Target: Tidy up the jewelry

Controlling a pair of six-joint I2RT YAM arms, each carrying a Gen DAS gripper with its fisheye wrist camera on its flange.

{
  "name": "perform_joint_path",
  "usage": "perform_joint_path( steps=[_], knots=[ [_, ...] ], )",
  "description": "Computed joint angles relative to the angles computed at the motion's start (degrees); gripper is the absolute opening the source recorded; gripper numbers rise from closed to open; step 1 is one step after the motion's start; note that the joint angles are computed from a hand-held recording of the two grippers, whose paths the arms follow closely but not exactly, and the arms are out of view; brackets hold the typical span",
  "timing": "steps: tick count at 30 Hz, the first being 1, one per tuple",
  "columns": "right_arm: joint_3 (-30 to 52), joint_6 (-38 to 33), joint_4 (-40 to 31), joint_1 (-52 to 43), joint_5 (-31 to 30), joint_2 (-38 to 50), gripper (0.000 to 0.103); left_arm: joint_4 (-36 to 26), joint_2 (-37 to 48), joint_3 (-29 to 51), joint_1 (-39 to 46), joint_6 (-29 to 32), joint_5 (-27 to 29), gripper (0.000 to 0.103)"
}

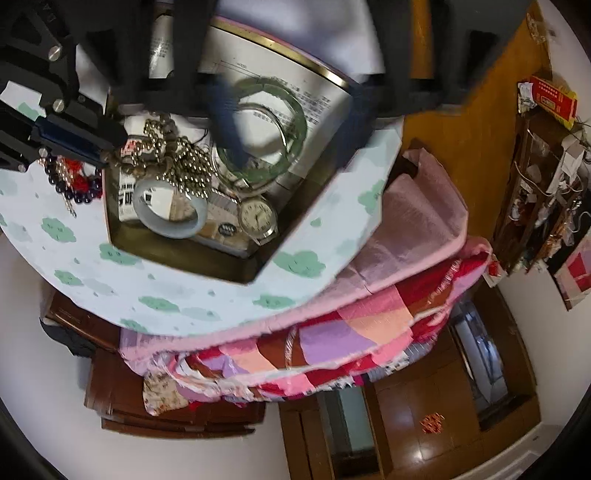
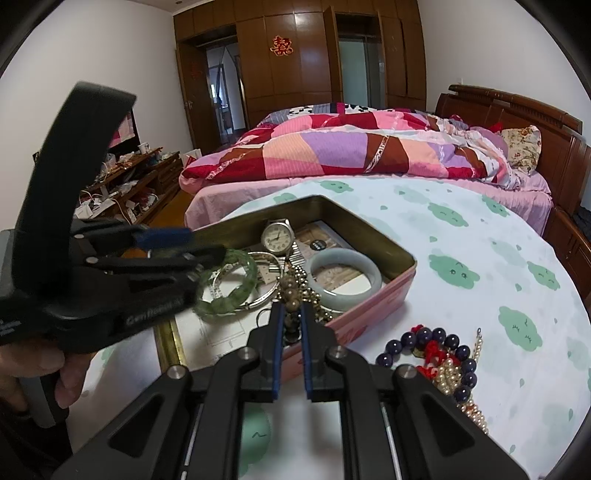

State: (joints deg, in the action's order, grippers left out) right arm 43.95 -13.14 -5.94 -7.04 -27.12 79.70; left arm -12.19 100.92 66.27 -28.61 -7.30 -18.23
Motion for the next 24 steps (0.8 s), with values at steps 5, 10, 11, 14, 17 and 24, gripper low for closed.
perform_joint_path(
  steps=[5, 10, 11, 14, 17, 24],
  knots=[
    [-0.5, 0.3, -0.2, 0.4, 0.3, -0.9, 0.039, 1.1, -1.6, -1.1, 0.0, 0.0, -0.2, 0.073],
    [-1.4, 0.8, 0.3, 0.0, -0.4, -2.1, 0.04, 0.4, -1.3, -0.8, 1.2, -1.9, 0.5, 0.073],
    [-1.6, 1.1, 0.5, -0.2, -0.8, -2.6, 0.042, 0.2, -1.2, -0.7, 1.5, -2.4, 0.7, 0.073],
    [-2.2, 1.1, 0.9, -0.9, -1.4, -3.8, 0.044, 0.2, -1.5, -1.0, 1.8, -3.4, 0.9, 0.073],
    [-2.7, 1.1, 0.7, -2.1, -1.9, -5.1, 0.045, 0.5, -2.6, -1.5, 1.4, -3.6, 1.0, 0.073],
    [-2.8, -0.7, -2.0, -8.6, -4.7, -6.6, 0.047, 0.7, -5.2, -2.5, -0.8, -3.4, 1.8, 0.073]
  ],
)
